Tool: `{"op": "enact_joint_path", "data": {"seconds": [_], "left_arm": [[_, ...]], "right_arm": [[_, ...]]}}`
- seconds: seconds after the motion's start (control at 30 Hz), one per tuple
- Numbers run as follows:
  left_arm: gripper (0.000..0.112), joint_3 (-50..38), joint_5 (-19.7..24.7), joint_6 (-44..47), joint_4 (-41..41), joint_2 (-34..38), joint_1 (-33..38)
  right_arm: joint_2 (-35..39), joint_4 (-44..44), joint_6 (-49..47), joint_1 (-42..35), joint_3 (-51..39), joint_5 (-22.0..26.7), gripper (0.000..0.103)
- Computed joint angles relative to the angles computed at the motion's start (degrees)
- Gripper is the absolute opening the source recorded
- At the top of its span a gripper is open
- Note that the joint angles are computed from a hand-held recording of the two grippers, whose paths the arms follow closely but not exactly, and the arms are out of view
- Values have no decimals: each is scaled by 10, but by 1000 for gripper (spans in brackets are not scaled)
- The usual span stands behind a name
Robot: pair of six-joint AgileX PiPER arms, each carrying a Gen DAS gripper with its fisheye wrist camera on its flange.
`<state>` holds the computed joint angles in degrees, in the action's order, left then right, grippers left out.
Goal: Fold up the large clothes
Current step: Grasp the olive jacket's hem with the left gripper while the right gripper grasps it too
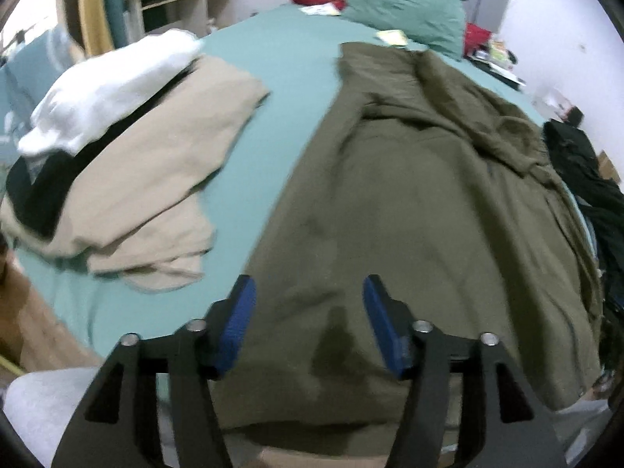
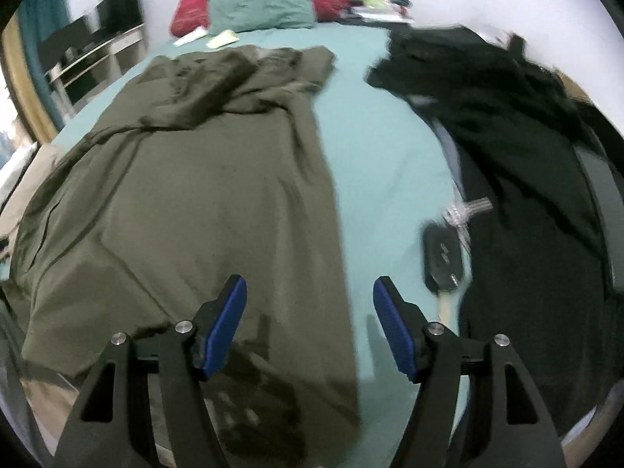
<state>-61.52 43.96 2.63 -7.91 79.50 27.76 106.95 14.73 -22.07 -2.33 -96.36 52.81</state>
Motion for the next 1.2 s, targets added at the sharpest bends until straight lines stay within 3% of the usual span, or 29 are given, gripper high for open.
{"op": "enact_joint_path", "data": {"seconds": [0.17, 0.23, 0.27, 0.33, 0.5, 0.67, 0.7, 0.77, 0.83, 1.1, 1.2], "left_arm": [[64, 21, -5, 25, 1, 7, 34], [66, 18, 5, 62, -34, 24, 50], [68, 18, 7, 84, -50, 30, 55], [71, 21, 6, 116, -80, 38, 64], [73, 7, 18, 122, -82, 75, 56], [73, -5, 40, 120, -35, 85, 33], [69, -9, 46, 130, -39, 87, 36], [15, -22, 62, 132, -24, 91, 38], [5, -38, 81, 166, -45, 98, 57], [6, -80, 115, 235, -78, 90, 123], [19, -75, 116, 247, -91, 83, 131]], "right_arm": [[22, 95, -11, -59, -10, 33, 68], [23, 121, -36, -68, 0, 41, 65], [23, 119, -39, -66, 3, 45, 57], [27, 113, -46, -62, 9, 41, 50], [53, 104, -17, -72, -29, 34, 48], [70, 89, -36, -70, -34, 98, 49], [54, 83, -56, -65, -14, 92, 49], [40, 77, -83, -63, 5, 107, 49], [19, 64, -113, -64, 37, 115, 49], [-16, 31, -163, -61, 64, 119, 51], [-11, 57, -145, -82, 58, 115, 51]]}}
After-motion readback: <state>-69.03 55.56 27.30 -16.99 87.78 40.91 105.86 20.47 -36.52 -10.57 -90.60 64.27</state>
